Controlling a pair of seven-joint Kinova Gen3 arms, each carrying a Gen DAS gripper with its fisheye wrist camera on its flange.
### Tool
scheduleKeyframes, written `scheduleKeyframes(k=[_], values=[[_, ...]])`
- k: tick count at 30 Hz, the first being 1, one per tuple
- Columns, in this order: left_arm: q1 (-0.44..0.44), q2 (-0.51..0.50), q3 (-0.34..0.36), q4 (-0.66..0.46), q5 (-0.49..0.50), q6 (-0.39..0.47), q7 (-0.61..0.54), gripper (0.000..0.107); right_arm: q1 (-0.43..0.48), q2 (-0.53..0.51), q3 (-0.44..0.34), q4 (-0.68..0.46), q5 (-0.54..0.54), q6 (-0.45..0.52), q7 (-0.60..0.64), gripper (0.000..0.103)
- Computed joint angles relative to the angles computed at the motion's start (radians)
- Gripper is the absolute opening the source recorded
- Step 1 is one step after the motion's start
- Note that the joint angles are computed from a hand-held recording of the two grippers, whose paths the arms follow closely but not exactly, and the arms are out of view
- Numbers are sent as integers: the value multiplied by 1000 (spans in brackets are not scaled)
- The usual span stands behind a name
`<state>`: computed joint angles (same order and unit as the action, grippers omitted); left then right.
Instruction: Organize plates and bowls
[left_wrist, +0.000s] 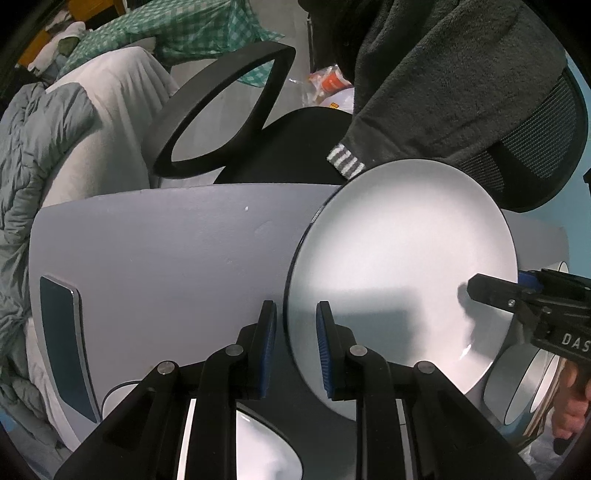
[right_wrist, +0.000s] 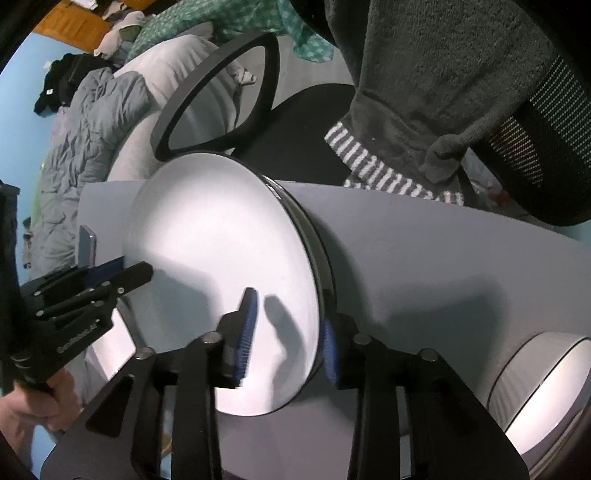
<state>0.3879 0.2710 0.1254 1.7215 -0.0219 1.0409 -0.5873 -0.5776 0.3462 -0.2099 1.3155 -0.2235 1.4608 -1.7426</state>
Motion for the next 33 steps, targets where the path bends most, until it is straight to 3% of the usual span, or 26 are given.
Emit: scheduleKeyframes(k=[12,13,14,16,19,24,33], values=[[41,-85,19,38,-64,-24,66,37,-30,-20,4,-12,43,24,-54,37],[42,-89,22,39,-67,-25,70,38,-34,-24,4,-11,50,22,-61,40],[43,-94,25,40,-69,-24,72,41,-42,-28,5,-11,66,22,-71,50],[48,-110,29,46,-79,-25,88,44,-49,-40,6,-8,90,15,-81,54],[52,-134,37,53,-92,-23,107,45,-43,-51,6,-5,93,15,-84,54],[73,-182,61,63,-140,-7,154,54,-60,-91,3,4,148,14,-100,54],[121,-260,130,61,-241,82,254,63,-136,-186,-31,15,304,30,-154,57]])
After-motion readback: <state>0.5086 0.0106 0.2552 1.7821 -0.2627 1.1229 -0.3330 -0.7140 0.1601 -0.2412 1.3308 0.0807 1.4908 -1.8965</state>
